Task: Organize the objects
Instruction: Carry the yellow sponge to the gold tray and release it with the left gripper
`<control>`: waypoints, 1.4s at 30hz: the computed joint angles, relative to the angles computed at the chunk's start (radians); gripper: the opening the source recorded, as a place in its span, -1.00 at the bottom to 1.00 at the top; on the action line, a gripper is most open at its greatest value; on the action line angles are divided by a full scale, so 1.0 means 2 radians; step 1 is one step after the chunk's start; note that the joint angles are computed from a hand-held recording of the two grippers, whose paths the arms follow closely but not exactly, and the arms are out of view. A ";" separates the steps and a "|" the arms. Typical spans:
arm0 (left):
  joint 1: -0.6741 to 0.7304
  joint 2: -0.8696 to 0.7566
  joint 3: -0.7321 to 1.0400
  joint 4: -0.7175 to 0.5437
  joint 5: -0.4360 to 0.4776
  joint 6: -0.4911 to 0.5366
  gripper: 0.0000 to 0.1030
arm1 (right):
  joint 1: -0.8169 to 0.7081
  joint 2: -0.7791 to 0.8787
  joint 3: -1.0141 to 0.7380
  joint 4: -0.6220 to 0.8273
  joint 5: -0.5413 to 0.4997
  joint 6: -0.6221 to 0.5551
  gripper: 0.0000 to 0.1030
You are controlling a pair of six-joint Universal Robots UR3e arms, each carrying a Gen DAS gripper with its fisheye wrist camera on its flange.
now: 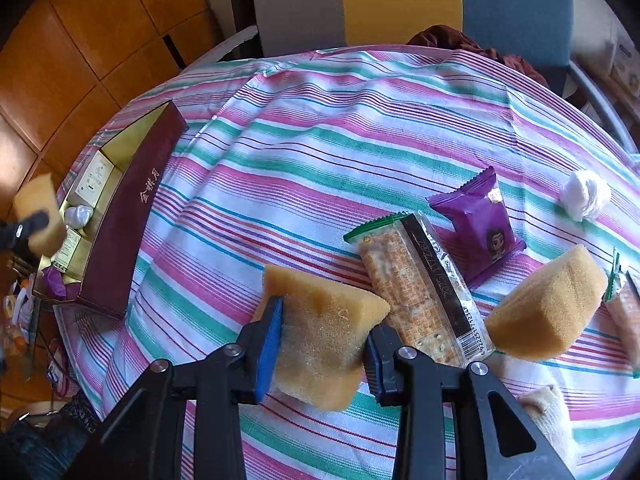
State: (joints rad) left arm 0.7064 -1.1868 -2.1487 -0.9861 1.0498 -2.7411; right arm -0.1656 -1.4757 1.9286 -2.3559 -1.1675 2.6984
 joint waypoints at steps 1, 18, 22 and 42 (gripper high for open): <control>-0.001 -0.027 0.014 0.013 0.008 -0.006 -0.14 | 0.001 0.000 -0.001 0.000 -0.001 0.001 -0.29; -0.091 -0.348 0.228 0.143 0.161 -0.122 0.08 | 0.004 0.003 -0.002 -0.002 -0.001 0.004 -0.27; -0.084 -0.324 0.215 0.141 0.150 -0.118 0.26 | 0.003 0.005 -0.004 -0.001 0.000 0.004 -0.26; 0.031 0.125 -0.077 0.031 0.071 0.006 0.15 | 0.017 -0.003 0.010 -0.033 -0.022 0.003 -0.26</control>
